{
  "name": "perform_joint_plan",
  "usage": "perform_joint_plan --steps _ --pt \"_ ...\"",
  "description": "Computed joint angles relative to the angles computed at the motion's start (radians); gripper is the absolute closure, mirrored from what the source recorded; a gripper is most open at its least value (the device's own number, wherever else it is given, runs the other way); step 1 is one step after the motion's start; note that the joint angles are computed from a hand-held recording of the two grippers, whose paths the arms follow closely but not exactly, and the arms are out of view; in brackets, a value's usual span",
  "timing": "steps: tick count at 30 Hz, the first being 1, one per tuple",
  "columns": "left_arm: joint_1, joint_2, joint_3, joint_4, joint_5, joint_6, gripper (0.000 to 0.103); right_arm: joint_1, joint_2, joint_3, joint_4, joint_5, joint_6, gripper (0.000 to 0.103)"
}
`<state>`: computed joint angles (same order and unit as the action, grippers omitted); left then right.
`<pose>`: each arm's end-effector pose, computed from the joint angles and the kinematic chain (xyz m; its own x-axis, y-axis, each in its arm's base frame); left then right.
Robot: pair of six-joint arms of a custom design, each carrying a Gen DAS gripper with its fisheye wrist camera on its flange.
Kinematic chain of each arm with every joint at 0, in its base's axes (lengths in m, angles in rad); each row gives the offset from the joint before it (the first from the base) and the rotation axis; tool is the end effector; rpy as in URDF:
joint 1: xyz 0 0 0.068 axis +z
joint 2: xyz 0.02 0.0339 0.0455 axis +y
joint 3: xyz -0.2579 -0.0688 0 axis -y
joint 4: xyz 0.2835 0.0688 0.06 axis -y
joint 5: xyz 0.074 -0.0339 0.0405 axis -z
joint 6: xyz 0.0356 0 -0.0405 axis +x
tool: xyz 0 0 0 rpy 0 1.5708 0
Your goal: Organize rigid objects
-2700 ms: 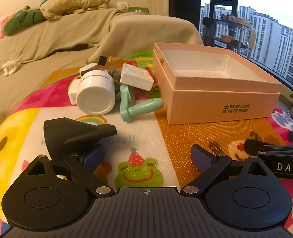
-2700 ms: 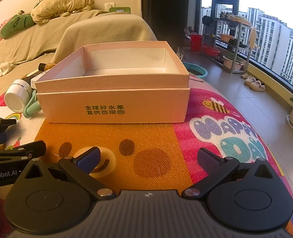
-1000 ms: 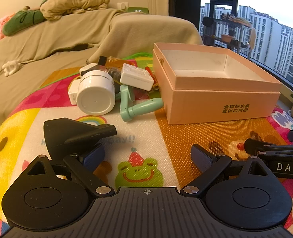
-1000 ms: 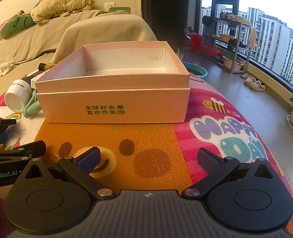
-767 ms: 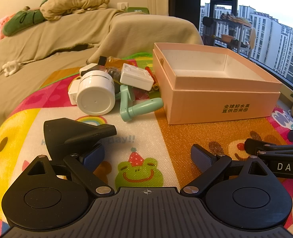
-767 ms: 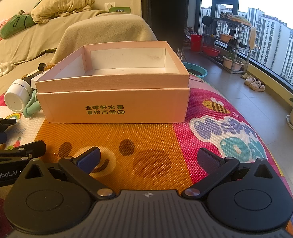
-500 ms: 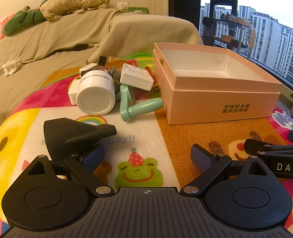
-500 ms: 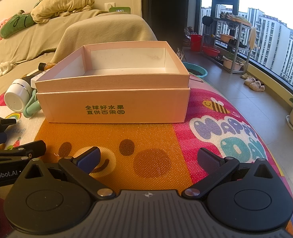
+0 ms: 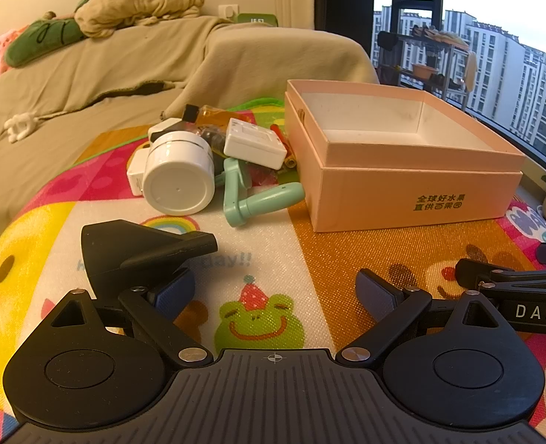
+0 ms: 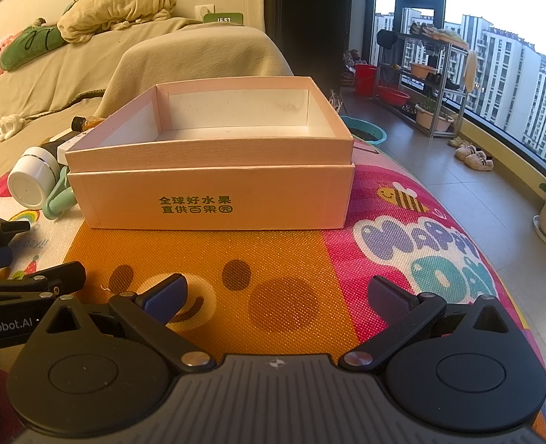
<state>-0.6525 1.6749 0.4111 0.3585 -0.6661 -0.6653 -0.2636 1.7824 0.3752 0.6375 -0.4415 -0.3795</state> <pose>0.2141 -0.1359 0.0377 -0.5993 -0.1529 -0.7858 -0.2487 0.9686 0.0013 0.2509 -0.0520 0.0218 -0.6016 -0.1846 -0.7772 -0.3053 0.9522 0.0102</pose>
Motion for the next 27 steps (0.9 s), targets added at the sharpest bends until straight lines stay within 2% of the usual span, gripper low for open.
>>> perform_joint_plan --steps 15,18,22,24,25,27 --pt "-0.006 -0.013 -0.003 -0.013 -0.005 -0.008 0.006 0.001 0.002 0.0 0.003 -0.001 0.002 0.0" --pt "0.004 -0.038 -0.037 0.028 0.022 -0.01 0.007 -0.005 0.0 -0.002 0.001 -0.005 -0.003 0.0" --pt "-0.035 -0.142 -0.175 0.152 0.073 -0.039 0.007 -0.024 0.005 0.008 -0.015 -0.038 -0.003 0.0" --pt "-0.092 -0.202 -0.232 0.148 0.054 -0.06 0.007 -0.06 0.002 0.043 -0.087 -0.11 -0.028 0.0" --pt "-0.129 -0.247 -0.251 0.099 0.029 -0.081 0.008 -0.07 -0.002 0.073 -0.154 -0.134 -0.061 0.0" --pt "-0.174 -0.343 -0.277 0.0 -0.006 -0.111 0.008 -0.056 -0.019 0.132 -0.304 -0.113 -0.172 0.0"
